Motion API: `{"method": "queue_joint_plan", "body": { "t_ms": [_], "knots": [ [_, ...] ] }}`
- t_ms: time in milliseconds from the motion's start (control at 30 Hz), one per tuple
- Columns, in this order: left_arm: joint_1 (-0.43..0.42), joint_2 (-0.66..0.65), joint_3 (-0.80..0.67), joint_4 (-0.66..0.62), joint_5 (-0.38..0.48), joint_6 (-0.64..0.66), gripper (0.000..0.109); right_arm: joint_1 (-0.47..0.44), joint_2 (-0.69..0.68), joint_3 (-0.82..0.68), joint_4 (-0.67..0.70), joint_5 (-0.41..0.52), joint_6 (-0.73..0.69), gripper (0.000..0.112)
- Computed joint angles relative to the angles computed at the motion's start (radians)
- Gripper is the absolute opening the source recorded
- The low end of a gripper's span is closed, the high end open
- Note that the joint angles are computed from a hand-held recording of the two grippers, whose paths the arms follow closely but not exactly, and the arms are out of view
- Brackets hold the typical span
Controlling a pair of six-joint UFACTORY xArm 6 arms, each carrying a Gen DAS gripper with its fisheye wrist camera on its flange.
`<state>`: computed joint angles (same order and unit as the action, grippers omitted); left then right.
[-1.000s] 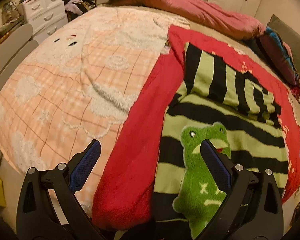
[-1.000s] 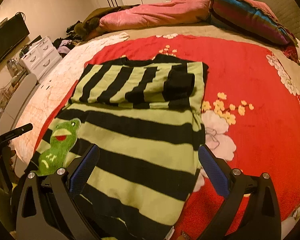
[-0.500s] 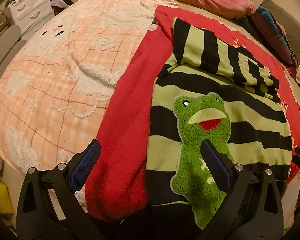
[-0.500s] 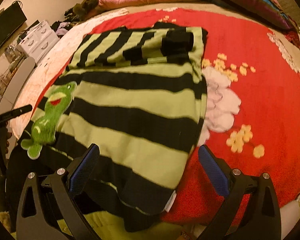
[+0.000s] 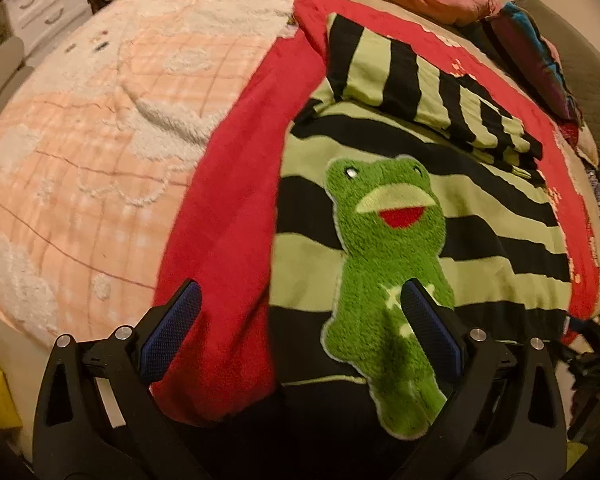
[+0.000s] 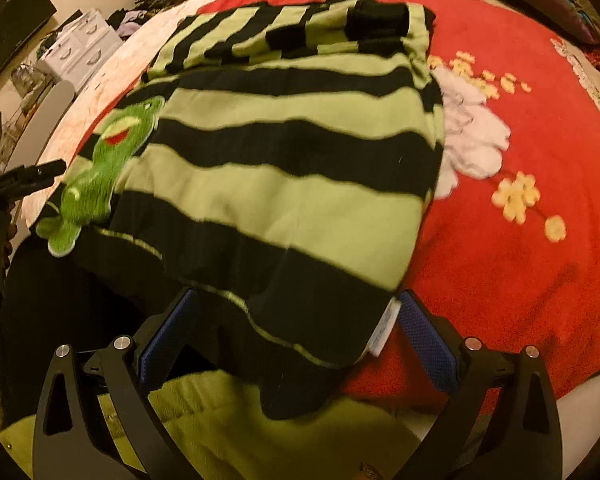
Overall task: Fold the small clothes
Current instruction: 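Lower both grippers onto the sweater hem and close on it, then lift the hem with both grippers and fold it over toward the collar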
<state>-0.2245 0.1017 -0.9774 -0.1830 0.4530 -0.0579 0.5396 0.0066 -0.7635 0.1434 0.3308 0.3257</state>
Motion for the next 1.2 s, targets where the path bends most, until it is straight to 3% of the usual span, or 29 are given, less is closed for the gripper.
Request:
{"method": "queue_joint_plan", "body": {
  "t_ms": [233, 333, 433, 567, 900, 933, 967, 1067, 1200],
  "knots": [
    [0.002, 0.027, -0.017, -0.118, 0.063, 0.082, 0.069, 0.002, -0.006, 0.014, 0.046, 0.001, -0.025, 0.098],
    [0.005, 0.033, -0.020, -0.184, 0.083, 0.132, 0.056, 0.002, -0.009, 0.023, 0.145, 0.004, -0.094, 0.097],
    [0.002, 0.036, -0.026, -0.238, 0.104, 0.180, 0.045, 0.007, -0.008, 0.021, 0.211, 0.010, -0.155, 0.078],
    [0.001, 0.039, -0.031, -0.250, 0.117, 0.192, 0.044, 0.005, -0.020, 0.030, 0.236, 0.018, -0.186, 0.074],
    [0.014, 0.049, -0.040, -0.319, 0.167, 0.250, 0.043, 0.003, 0.016, 0.004, 0.248, 0.085, -0.203, 0.078],
    [0.017, 0.050, -0.040, -0.340, 0.170, 0.265, 0.039, 0.005, 0.015, 0.005, 0.257, 0.084, -0.212, 0.077],
    [0.017, 0.050, -0.037, -0.348, 0.168, 0.271, 0.033, 0.004, 0.013, 0.009, 0.274, 0.083, -0.224, 0.073],
    [0.014, 0.045, -0.036, -0.405, 0.171, 0.319, 0.014, -0.001, -0.001, 0.018, 0.375, 0.077, -0.305, 0.048],
    [-0.001, 0.036, -0.035, -0.401, 0.155, 0.333, 0.007, -0.004, -0.029, 0.031, 0.534, 0.060, -0.452, 0.026]
  ]
}}
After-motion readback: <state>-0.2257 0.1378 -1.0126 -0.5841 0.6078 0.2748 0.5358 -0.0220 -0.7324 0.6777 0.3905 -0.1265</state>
